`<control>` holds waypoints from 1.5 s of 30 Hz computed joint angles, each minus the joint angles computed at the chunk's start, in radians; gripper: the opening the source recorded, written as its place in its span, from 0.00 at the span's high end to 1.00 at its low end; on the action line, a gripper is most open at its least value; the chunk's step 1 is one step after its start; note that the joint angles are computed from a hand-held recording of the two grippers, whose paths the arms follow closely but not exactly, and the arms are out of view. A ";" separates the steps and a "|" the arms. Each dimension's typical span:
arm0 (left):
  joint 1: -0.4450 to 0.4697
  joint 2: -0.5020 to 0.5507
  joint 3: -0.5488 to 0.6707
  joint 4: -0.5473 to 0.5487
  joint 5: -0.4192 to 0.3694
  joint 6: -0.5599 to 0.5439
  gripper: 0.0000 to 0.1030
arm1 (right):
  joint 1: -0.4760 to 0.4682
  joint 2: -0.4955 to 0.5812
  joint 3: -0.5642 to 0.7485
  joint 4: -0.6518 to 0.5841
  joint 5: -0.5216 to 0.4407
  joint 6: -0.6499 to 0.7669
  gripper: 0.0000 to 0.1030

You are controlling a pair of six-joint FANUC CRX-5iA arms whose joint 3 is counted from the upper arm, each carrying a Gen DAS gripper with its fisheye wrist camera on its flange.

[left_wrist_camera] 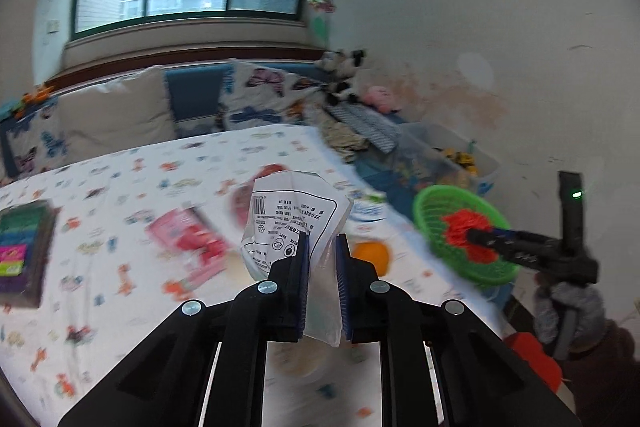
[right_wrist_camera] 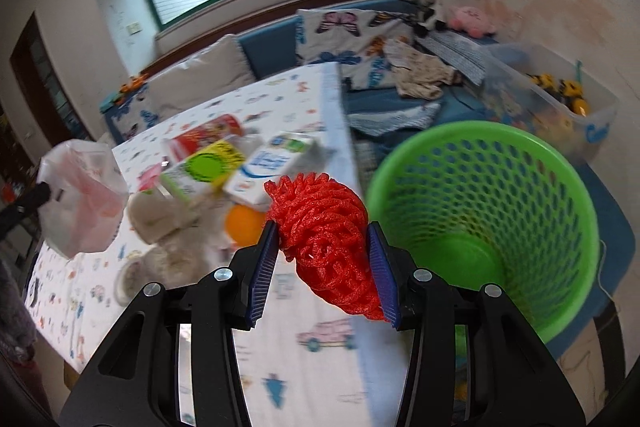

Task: Collect trash
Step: 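Drop the red net into the green basket with the right tool while the left carries the bag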

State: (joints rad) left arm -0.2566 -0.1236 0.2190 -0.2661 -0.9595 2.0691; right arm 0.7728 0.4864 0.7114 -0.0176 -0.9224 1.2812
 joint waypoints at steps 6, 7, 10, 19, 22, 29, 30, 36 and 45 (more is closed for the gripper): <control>-0.027 0.131 0.118 0.066 0.029 -0.085 0.87 | -0.042 -0.004 -0.039 0.040 -0.001 -0.048 0.54; -0.031 0.159 0.144 0.081 0.036 -0.104 0.87 | -0.048 -0.002 -0.041 0.042 -0.002 -0.053 0.54; -0.033 0.220 0.202 0.121 0.040 -0.145 0.87 | -0.069 0.001 -0.051 0.051 -0.008 -0.072 0.52; -0.048 0.397 0.379 0.259 0.037 -0.263 0.87 | -0.112 -0.003 -0.093 0.068 -0.010 -0.119 0.44; -0.053 0.448 0.425 0.305 0.038 -0.295 0.87 | -0.119 -0.014 -0.117 0.079 0.006 -0.133 0.38; -0.067 0.577 0.565 0.361 -0.003 -0.336 0.87 | -0.138 -0.036 -0.155 0.085 0.027 -0.148 0.32; -0.070 0.595 0.588 0.364 -0.017 -0.338 0.87 | -0.139 -0.041 -0.164 0.089 0.031 -0.150 0.32; -0.086 0.714 0.736 0.373 -0.101 -0.342 0.87 | -0.147 -0.081 -0.229 0.109 0.065 -0.180 0.29; -0.102 0.829 0.880 0.371 -0.210 -0.325 0.87 | -0.149 -0.131 -0.294 0.114 0.097 -0.211 0.27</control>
